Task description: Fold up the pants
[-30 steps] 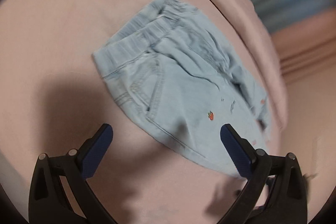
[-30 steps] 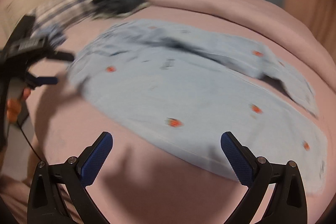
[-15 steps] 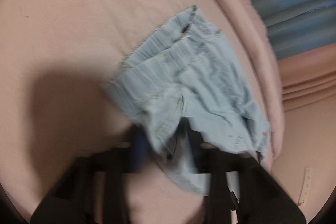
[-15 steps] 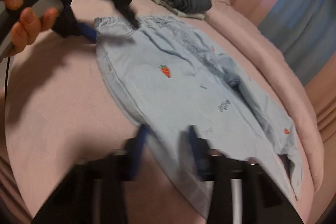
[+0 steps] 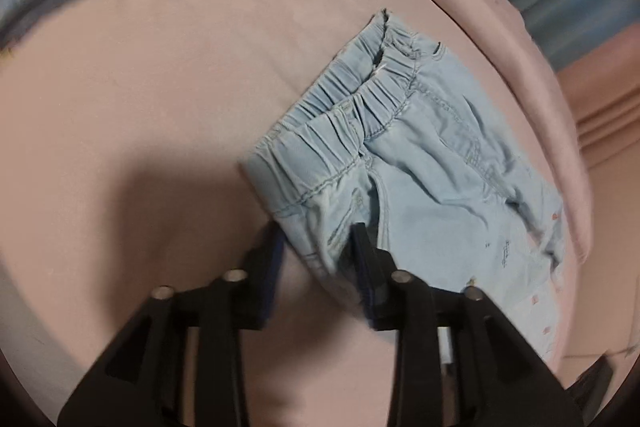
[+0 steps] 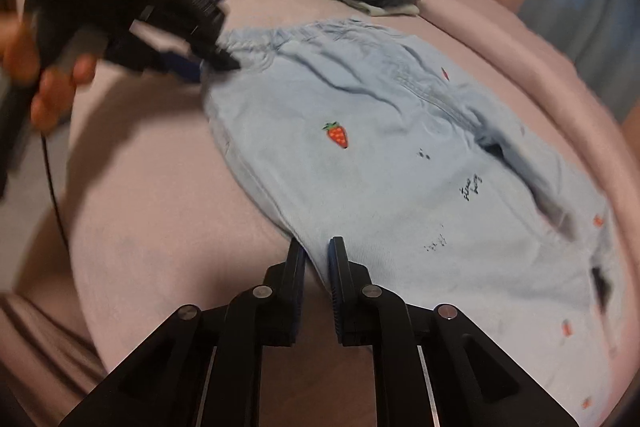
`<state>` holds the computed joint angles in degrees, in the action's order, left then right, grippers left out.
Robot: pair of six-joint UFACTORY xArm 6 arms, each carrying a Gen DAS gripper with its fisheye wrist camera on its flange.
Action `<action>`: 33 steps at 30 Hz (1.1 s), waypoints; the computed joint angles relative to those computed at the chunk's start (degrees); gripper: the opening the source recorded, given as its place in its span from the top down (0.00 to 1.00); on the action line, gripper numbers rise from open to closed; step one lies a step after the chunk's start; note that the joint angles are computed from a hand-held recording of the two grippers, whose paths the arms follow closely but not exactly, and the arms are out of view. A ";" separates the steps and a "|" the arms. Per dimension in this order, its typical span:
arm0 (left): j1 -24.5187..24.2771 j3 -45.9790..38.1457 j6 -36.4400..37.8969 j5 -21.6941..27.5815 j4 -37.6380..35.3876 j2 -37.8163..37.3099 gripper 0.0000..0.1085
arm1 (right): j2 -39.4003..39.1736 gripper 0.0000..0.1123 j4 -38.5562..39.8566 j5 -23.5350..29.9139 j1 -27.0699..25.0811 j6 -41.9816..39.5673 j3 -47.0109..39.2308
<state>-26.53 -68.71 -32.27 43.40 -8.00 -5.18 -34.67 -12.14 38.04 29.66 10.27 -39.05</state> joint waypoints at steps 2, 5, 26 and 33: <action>-0.55 0.89 -2.00 -0.20 6.64 -2.55 0.50 | -4.91 0.64 7.47 -0.53 -2.60 -3.25 1.56; -1.78 1.24 -1.08 -3.57 11.98 -3.96 0.49 | -12.55 0.52 9.53 0.35 -8.73 -3.09 4.28; -1.51 -16.30 10.16 -8.56 26.24 13.57 0.12 | -16.73 0.38 -2.84 18.48 -42.34 0.02 2.95; 0.96 -41.52 23.17 -0.12 12.03 31.04 0.12 | 4.25 0.38 19.41 2.92 -35.68 -19.59 -11.83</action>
<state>-25.57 -110.24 -9.10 43.28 4.02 25.86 -30.43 7.27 40.96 -6.02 -9.32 -50.88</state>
